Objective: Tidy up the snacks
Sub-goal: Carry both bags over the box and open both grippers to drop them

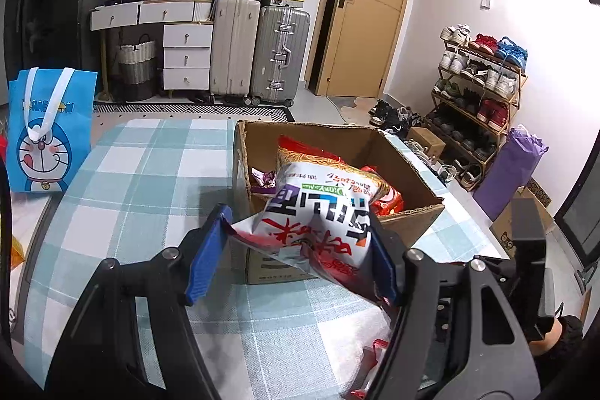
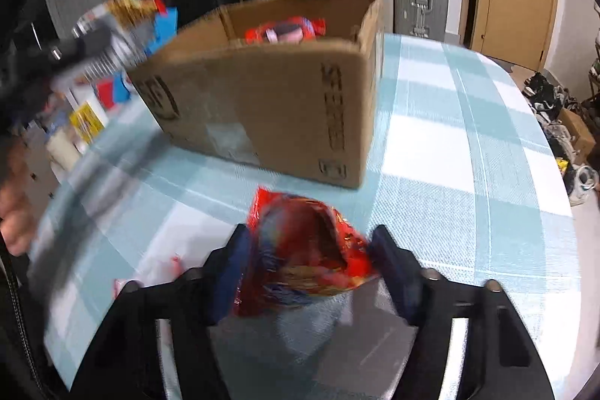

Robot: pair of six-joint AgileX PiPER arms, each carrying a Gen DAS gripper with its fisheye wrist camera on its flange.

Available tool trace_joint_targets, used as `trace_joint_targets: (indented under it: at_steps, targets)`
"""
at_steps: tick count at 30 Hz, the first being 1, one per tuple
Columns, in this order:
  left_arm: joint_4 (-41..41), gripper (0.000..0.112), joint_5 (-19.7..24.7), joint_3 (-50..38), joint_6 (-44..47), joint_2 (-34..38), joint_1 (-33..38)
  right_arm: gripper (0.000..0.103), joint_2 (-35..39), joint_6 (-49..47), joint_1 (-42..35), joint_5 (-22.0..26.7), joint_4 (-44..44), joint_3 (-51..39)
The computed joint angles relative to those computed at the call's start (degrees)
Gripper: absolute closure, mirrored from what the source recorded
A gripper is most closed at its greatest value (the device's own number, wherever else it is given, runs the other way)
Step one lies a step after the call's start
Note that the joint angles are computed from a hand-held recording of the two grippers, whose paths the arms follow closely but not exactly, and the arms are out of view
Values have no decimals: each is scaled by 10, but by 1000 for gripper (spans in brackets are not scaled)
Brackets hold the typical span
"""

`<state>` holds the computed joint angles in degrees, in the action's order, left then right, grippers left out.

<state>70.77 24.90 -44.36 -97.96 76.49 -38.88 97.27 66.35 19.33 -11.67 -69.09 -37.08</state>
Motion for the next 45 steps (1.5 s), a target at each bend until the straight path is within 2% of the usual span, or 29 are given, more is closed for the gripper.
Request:
trace_joint_targets:
  at_steps: [2, 4, 7, 11, 16, 19, 26, 28, 31, 34, 37, 41, 45]
  targets:
    - [6, 46, 5, 1, -4, -1, -3, 54, -4, -10, -10, -18, -5, 5]
    - [14, 46, 4, 1, -13, 0, -2, 62, -21, -25, -16, -28, 3, 17]
    - [12, 46, -2, -1, -10, -2, 3, 62, -53, -22, -20, -38, -1, 30]
    - [13, 46, 4, -8, -4, 2, 5, 62, -115, 19, -44, -83, -42, 55]
    - [18, 46, 12, -25, 2, 16, 6, 62, -189, 73, -51, -103, -79, 52]
    - [20, 46, 13, -45, 9, 38, 10, 62, -207, 99, -45, -95, -84, 30]
    - [16, 46, 19, -103, 33, 105, 21, 62, -136, 161, -26, -78, -83, -81]
    - [13, 46, 28, -121, 42, 128, 23, 62, -105, 193, -30, -95, -97, -116]
    - [-25, 46, 13, -148, 83, 158, 38, 62, -58, 226, -21, -82, -103, -167]
    - [-28, 46, 13, -175, 98, 190, 44, 62, -16, 262, -16, -75, -116, -211]
    - [-46, 46, -1, -196, 122, 218, 54, 62, 23, 307, -6, -61, -152, -257]
    - [-13, 45, 9, -214, 109, 245, 53, 62, 65, 337, 2, -38, -183, -299]
    - [-19, 45, 14, -238, 125, 269, 53, 61, 108, 440, 9, -23, -286, -349]
